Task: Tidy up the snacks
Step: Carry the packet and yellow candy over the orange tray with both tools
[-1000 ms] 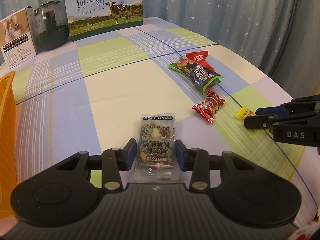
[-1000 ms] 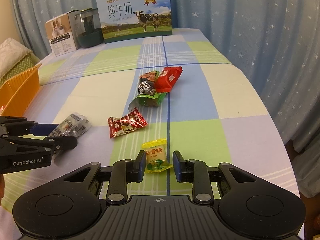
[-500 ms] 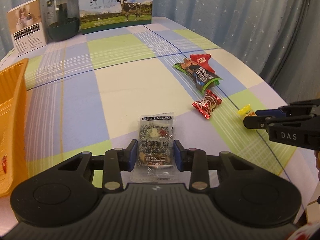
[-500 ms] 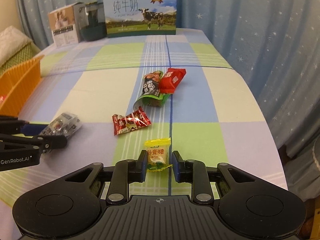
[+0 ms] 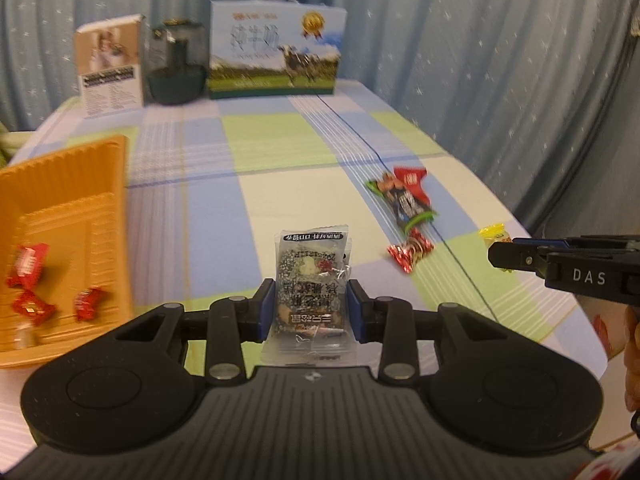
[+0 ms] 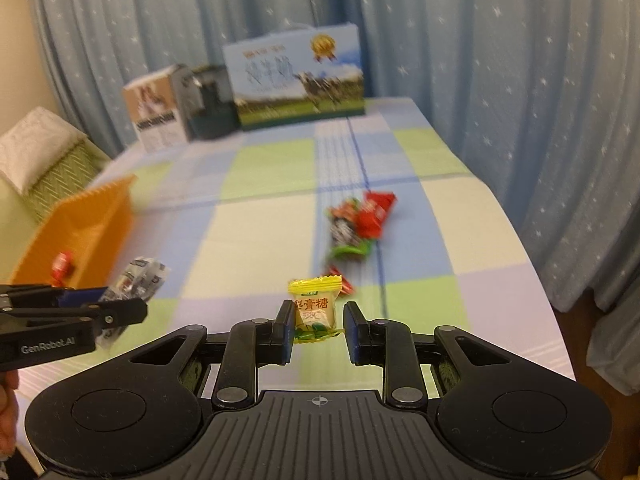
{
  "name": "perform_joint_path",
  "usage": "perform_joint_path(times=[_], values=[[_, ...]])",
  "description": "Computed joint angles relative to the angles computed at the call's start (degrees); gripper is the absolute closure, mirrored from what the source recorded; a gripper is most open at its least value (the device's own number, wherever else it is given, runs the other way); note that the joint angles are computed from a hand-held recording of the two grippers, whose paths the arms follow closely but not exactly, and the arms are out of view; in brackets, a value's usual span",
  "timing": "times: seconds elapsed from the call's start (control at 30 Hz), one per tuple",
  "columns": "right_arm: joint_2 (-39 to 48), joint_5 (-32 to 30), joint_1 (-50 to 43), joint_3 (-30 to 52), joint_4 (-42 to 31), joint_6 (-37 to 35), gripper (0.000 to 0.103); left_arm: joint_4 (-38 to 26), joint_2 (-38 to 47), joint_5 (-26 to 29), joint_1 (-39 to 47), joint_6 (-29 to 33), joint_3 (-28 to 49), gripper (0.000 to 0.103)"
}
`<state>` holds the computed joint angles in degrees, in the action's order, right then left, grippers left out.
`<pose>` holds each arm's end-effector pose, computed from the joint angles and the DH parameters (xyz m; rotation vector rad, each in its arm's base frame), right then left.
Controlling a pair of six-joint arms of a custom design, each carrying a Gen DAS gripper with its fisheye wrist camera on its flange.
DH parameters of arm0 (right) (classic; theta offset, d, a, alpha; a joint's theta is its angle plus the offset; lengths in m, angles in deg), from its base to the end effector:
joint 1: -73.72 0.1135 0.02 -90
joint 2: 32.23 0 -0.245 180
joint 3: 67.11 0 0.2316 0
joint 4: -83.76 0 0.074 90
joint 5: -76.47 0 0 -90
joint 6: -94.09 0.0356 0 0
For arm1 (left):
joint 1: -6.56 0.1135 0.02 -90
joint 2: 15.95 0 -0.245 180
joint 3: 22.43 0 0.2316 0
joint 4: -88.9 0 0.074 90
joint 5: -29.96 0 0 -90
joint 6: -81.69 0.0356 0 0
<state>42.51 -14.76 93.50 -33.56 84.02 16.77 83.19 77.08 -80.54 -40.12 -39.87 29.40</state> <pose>0.1998 0.0727 0.1255 -0.1540 2.3004 0.3179 0.2015 -0.1956 0.1272 0.1418 2.3336 -0.2538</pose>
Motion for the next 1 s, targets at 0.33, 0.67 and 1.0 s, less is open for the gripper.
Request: perform_joint_path(times=[0.33, 0.67, 1.0], values=[[-6.1, 7.7, 16.0, 5.0, -7.3, 7.3, 0.077, -13.2, -20.4, -5.2, 0.4, -3.0, -5.8, 0.07], [2.4, 11.7, 27.7, 12.8, -6.0, 11.2, 0.077, -26.1, -37.9, -6.1, 5.9, -2.3, -10.1, 0.07], [12.3, 11.3, 32.6, 20.5, -3.9, 11.9, 0.077, -32.1, -48.0, -3.6, 14.1, 0.6, -13.1, 0.07]])
